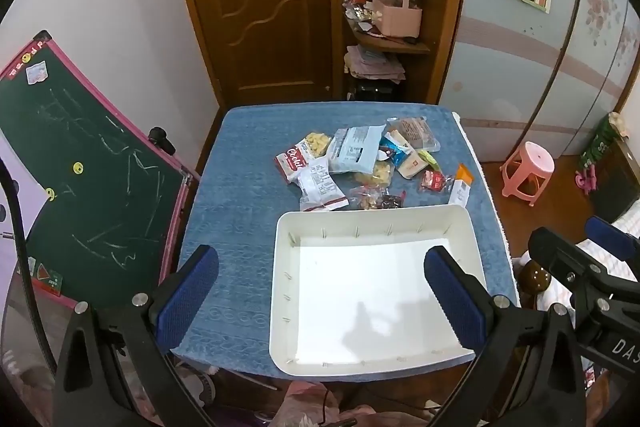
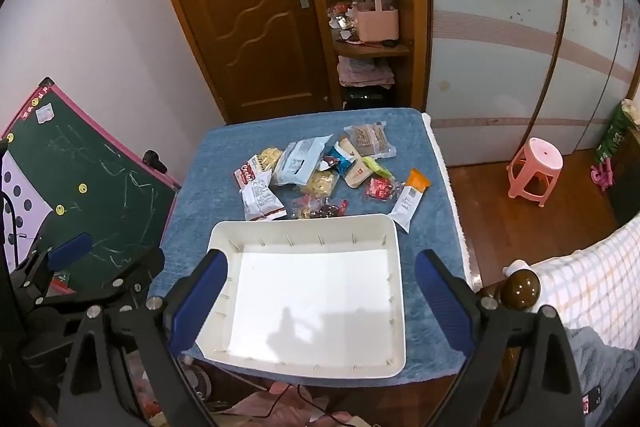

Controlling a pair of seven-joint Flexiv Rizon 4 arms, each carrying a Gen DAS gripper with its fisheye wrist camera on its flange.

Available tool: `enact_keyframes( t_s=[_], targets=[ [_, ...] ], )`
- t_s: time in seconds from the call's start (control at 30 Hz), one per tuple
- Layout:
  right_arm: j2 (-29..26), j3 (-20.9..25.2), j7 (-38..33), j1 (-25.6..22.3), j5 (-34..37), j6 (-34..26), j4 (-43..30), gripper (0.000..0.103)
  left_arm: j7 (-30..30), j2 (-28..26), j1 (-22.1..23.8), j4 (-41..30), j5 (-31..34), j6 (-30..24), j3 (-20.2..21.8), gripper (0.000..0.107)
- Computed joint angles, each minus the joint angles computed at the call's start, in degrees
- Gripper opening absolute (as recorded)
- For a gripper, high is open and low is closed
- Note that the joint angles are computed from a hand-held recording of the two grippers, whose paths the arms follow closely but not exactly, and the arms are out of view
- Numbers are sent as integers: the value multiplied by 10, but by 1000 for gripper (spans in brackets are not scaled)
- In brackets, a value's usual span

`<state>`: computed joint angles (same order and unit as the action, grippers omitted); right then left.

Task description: Organize snacks

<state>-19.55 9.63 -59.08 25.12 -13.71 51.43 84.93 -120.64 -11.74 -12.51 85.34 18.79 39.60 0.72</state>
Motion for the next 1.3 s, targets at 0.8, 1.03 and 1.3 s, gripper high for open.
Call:
enact_keyframes(
  t_s=[0.8, 1.03, 1.3],
  targets=[
    [0, 7, -93, -21, 38, 56, 14, 94, -74, -13, -31, -37, 50, -48, -2, 99],
    [-16, 31, -112, -37, 101, 62, -12, 94, -58, -24, -27, -43, 43, -47, -3, 99],
    [-39, 6, -82, -21, 81, 30, -47, 94, -6, -68, -14, -80, -3, -33, 0, 99]
  ],
)
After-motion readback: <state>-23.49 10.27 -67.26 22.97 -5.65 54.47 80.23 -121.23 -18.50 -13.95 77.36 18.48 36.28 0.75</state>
